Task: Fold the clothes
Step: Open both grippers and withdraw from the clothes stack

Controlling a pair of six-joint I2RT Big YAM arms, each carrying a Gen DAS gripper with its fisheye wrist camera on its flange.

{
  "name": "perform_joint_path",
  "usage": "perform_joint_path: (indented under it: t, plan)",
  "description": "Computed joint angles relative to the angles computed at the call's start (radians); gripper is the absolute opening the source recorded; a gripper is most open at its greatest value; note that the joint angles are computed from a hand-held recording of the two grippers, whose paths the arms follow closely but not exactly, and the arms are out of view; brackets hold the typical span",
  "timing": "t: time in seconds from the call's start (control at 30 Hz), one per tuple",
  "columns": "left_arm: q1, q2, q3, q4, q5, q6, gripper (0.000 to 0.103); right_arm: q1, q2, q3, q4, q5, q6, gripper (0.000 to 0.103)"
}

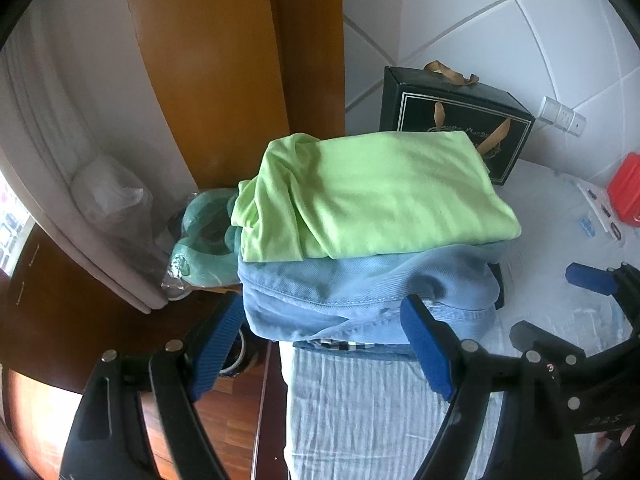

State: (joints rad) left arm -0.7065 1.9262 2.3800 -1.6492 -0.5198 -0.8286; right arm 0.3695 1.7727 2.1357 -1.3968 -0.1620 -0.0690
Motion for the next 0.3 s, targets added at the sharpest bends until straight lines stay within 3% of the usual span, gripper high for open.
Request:
perform_joint_path:
  t: [0.3]
  plan:
    - [0.013,-0.009,-0.008,0.022,0.026,0.004,0.081,-0.006,-0.005,-0.007,0.000,-0.001,0.009,0.102]
